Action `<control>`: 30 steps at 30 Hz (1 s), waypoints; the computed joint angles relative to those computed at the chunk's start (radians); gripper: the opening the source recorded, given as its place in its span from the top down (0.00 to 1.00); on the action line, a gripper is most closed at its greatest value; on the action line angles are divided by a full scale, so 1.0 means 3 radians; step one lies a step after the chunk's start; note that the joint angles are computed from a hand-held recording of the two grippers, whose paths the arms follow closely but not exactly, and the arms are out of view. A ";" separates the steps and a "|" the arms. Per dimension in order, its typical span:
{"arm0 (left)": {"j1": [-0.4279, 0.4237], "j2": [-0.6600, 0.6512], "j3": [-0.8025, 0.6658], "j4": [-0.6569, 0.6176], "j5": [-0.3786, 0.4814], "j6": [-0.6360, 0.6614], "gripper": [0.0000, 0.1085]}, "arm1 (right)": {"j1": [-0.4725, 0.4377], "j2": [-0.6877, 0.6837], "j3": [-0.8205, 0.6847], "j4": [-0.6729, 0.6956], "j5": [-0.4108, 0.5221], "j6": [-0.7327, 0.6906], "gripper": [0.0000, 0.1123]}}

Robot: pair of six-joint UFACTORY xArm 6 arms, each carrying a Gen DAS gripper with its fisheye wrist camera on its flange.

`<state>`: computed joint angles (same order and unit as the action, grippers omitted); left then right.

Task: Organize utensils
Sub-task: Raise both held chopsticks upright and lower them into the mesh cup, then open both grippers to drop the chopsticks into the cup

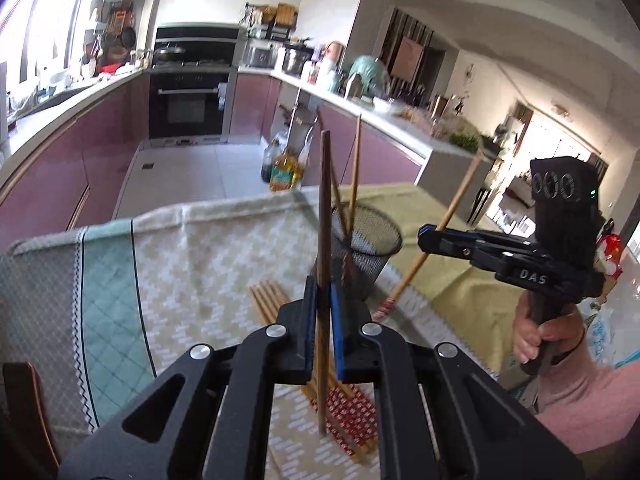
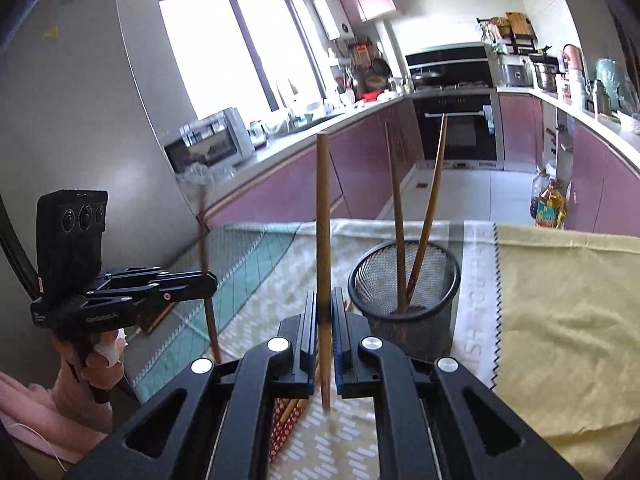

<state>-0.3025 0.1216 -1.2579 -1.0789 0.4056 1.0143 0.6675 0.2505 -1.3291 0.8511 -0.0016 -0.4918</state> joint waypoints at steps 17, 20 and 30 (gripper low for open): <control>-0.0161 0.0573 -0.1214 -0.0081 -0.0038 -0.0218 0.93 | -0.0290 0.0049 -0.0453 -0.0386 -0.0112 0.0115 0.95; -0.0194 0.0697 -0.1396 -0.0001 -0.0047 -0.0314 0.93 | -0.0322 0.0112 -0.0537 -0.0417 -0.0126 0.0150 0.95; -0.0257 0.0961 -0.1727 0.0289 -0.0046 -0.0592 0.93 | -0.0508 0.0365 -0.0681 -0.1433 0.0168 0.1172 0.95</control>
<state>-0.3797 0.4099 -1.7760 -0.9922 0.3917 0.8368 0.5150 0.3600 -1.5333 0.4212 0.0489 -0.1403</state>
